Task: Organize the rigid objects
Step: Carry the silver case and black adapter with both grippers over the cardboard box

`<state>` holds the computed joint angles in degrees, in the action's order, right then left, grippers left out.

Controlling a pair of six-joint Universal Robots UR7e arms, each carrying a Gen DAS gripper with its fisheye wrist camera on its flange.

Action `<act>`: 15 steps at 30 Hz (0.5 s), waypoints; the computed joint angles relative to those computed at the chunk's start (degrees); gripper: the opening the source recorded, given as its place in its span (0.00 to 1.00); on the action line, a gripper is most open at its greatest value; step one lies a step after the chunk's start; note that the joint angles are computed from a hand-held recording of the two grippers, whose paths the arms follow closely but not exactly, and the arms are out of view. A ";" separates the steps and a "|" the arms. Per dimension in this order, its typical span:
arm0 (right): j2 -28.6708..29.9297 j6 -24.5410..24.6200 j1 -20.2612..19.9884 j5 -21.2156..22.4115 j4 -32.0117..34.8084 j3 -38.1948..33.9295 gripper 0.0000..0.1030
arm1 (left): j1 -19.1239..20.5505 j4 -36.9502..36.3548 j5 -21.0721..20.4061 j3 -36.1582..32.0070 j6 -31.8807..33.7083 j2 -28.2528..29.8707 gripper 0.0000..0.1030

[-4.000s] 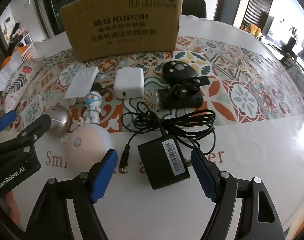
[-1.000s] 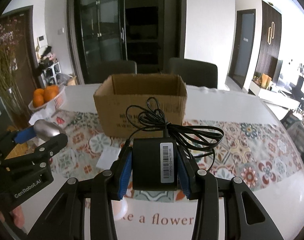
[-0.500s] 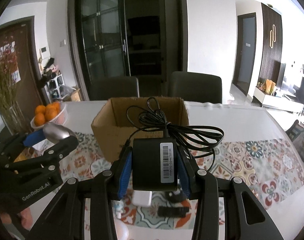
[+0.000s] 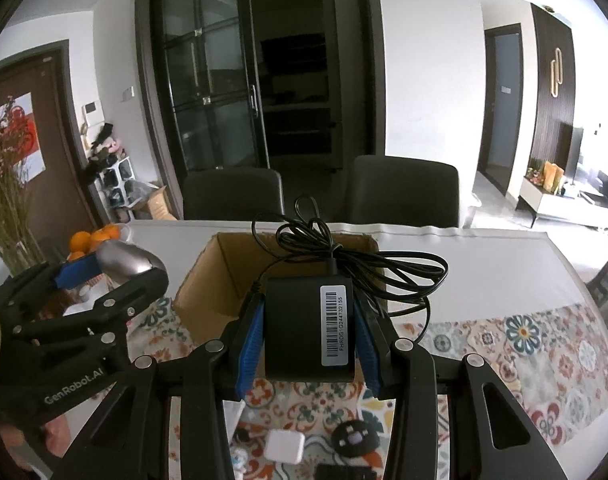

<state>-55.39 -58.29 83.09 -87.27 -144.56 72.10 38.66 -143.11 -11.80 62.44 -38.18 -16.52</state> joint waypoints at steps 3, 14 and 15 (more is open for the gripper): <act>2.17 0.24 0.94 -1.11 2.11 -3.38 0.41 | 0.83 1.24 -0.58 -1.70 0.14 0.23 0.63; 10.43 0.70 3.23 -6.71 11.66 -16.25 0.41 | 4.43 10.62 -6.09 -9.04 -2.32 0.91 0.63; 11.10 0.66 3.36 -7.19 12.57 -17.30 0.41 | 4.84 12.43 -6.97 -9.81 -3.31 0.95 0.63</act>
<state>-44.29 -57.63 86.45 -94.45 -131.99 54.81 43.50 -130.68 -18.77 52.64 -41.48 -15.57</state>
